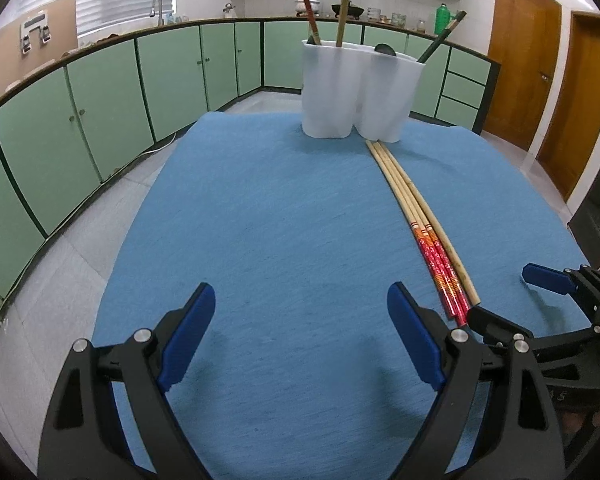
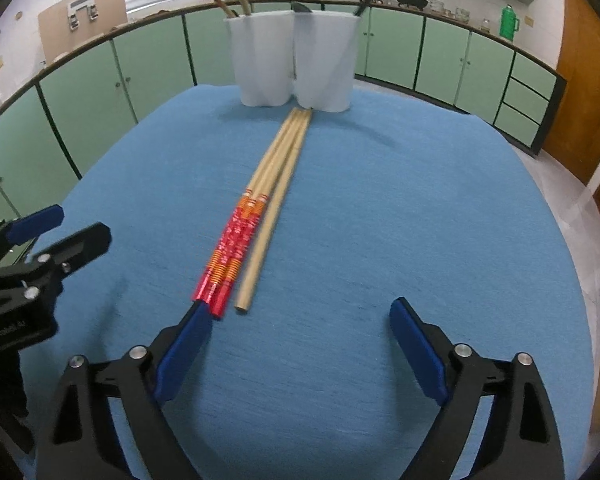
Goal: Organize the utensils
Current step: 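Grasp a plain wooden chopstick from the row with the right tool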
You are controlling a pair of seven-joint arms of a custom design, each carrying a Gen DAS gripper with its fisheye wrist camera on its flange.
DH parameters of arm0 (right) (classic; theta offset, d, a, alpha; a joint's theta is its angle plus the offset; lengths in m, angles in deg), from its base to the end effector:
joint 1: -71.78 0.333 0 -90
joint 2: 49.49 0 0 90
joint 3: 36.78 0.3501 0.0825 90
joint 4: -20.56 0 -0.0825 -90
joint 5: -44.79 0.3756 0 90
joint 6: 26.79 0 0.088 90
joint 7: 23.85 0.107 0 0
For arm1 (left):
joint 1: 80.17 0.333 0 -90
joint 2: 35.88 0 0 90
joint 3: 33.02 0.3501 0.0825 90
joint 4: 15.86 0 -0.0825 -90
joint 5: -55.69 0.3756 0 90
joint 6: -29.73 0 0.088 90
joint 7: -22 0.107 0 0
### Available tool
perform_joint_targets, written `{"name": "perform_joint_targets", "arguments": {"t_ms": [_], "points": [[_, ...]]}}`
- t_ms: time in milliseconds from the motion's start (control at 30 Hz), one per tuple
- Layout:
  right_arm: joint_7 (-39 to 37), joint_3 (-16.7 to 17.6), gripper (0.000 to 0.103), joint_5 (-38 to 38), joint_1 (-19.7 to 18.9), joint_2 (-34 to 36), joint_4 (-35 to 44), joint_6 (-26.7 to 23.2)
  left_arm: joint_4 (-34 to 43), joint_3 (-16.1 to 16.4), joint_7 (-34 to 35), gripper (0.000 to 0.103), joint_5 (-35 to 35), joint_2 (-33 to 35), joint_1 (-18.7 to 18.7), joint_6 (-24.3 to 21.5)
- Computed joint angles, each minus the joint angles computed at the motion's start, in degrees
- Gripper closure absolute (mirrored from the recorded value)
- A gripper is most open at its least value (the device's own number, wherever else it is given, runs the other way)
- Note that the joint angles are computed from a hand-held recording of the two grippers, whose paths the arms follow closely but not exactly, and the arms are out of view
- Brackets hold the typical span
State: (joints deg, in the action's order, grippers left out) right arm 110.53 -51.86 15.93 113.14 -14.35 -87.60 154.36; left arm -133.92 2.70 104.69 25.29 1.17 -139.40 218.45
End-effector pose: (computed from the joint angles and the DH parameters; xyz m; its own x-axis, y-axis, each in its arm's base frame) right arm 0.5828 0.3647 0.2880 0.2957 -0.9549 -0.0282 -0.7446 -0.2119 -0.6330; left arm 0.5907 -0.2517 0.2940 0.0302 -0.9992 0.0265 -0.7081 -0.0401 -0.7049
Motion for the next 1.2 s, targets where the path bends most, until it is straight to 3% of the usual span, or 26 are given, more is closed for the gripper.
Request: {"name": "perform_joint_targets", "arguments": {"t_ms": [167, 367, 667, 767, 867, 933, 967, 1000, 1033, 1100, 1200], "points": [[0.63, -1.48, 0.015, 0.74, 1.01, -0.61, -0.8, 0.77, -0.84, 0.19, 0.11, 0.018, -0.62, -0.49, -0.23, 0.47], [0.2, 1.09, 0.023, 1.19, -1.39, -0.09, 0.53, -2.14, -0.76, -0.95, 0.94, 0.017, -1.41, -0.78, 0.67, 0.82], [6.23, -2.8, 0.027, -2.79, 1.58, 0.23, 1.0, -3.59, -0.77, -1.1, 1.27, 0.017, -1.66, -0.92, 0.82, 0.56], [5.62, 0.23, 0.036, -3.13, -1.21, 0.16, 0.88, -1.72, -0.75, -1.05, 1.33, 0.017, -1.51, -0.9, 0.77, 0.49], [3.52, 3.0, 0.053, -2.2, -3.37, 0.46, 1.23, -0.36, -0.66, -1.4, 1.45, 0.017, -1.17, -1.04, 1.05, 0.33], [2.29, 3.49, 0.074, -1.75, -3.5, 0.83, 1.89, -0.44, -0.37, -1.32, 1.34, 0.017, -0.87, -0.84, 0.89, -0.03], [1.43, 4.5, 0.079, -1.35, -4.33, 0.85, 1.98, -0.23, -0.27, -1.38, 1.34, 0.017, -0.53, -0.83, 0.92, -0.23], [0.16, 6.62, 0.094, -0.83, -6.13, 0.85, 2.04, 0.02, -0.2, -1.48, 1.31, 0.017, -0.15, -0.84, 0.97, -0.45], [-2.28, 8.81, 0.095, 0.7, -7.93, 0.86, 1.91, 0.3, -0.05, -1.42, 1.16, 0.017, 0.23, -0.74, 0.86, -0.78], [-2.93, 8.88, 0.096, 0.66, -8.18, 0.63, 1.33, 0.97, 0.3, -1.51, 0.65, 0.017, 1.31, -0.56, 0.85, -1.49], [-3.24, 5.9, 0.096, 1.98, -5.99, -0.09, -0.51, 2.13, 0.91, -2.39, -0.33, 0.017, 3.37, -0.55, 1.35, -2.27]]}}
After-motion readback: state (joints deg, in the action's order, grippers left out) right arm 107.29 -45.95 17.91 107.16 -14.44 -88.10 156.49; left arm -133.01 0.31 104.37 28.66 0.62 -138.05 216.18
